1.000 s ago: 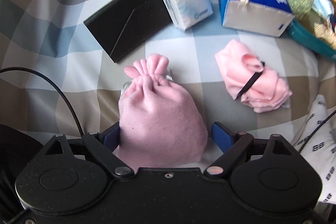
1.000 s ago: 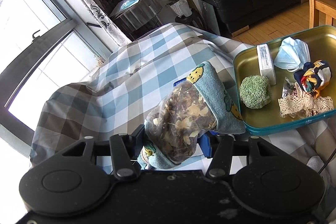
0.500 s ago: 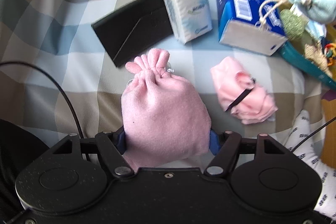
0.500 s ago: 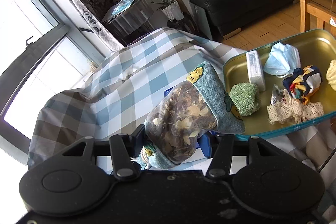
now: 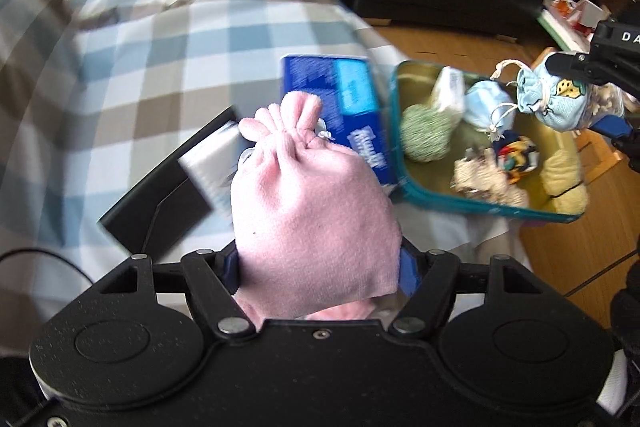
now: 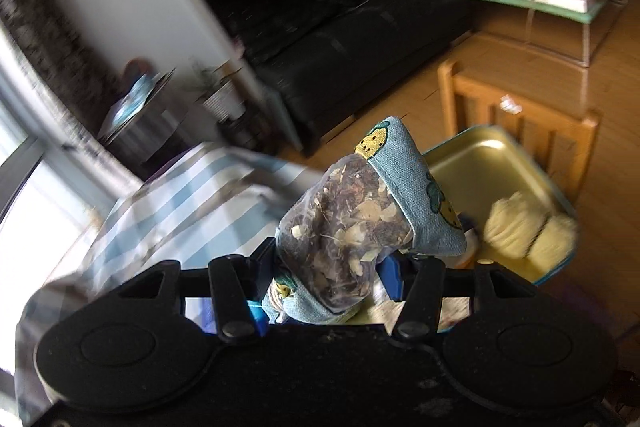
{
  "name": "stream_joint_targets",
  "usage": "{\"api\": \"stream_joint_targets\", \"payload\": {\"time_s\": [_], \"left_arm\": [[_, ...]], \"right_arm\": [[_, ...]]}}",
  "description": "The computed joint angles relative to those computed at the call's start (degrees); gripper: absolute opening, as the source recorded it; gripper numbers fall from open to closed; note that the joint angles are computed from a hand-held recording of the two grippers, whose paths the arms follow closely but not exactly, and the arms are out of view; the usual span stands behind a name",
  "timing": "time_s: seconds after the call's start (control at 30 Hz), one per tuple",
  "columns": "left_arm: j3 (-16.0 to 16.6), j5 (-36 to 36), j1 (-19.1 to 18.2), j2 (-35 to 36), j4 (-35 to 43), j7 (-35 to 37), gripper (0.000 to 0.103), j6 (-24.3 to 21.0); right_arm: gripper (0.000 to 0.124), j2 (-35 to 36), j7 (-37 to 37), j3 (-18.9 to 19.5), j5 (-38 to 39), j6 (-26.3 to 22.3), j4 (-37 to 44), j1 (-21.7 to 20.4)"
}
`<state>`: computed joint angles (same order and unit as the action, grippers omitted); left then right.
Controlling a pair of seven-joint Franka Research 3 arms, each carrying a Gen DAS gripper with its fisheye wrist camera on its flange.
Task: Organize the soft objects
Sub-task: 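Carry the pink pouch over the tray with the left gripper while the right gripper carries the tea sachet, then open the left gripper to drop the pink pouch into the tray while the right gripper drops the tea sachet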
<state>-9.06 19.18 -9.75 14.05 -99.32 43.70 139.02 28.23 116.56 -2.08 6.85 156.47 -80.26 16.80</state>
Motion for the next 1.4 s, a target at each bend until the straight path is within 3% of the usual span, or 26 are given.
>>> {"api": "stream_joint_targets", "payload": {"time_s": [0.23,0.63,0.77,1.13,1.27,1.4], "left_arm": [[-1.5,-2.7,-1.2,9.5,13.2,8.4,0.066,-1.3],[-2.4,-9.7,-4.5,28.0,39.7,18.0,0.066,-8.8],[-1.8,-11.1,-5.4,32.6,47.1,19.5,0.07,-11.1],[0.5,-9.6,-5.8,30.2,42.4,15.7,0.071,-8.1],[0.9,-8.1,-5.8,28.8,39.9,14.3,0.071,-7.9],[1.2,-6.6,-6.0,27.5,37.9,13.3,0.072,-8.1]], "right_arm": [[0.052,0.3,9.3,-5.1,-3.7,1.3,0.5,0.4],[0.052,3.2,17.4,-7.4,-9.2,-1.1,3.8,0.2],[0.052,5.1,20.0,-8.4,-11.3,-2.7,6.4,0.6],[0.053,9.7,21.0,-7.5,-12.5,-7.1,13.4,-0.5],[0.056,10.4,19.8,-6.7,-12.1,-6.5,13.8,-1.0],[0.07,11.1,16.9,-6.4,-12.3,-5.3,14.2,-0.9]]}}
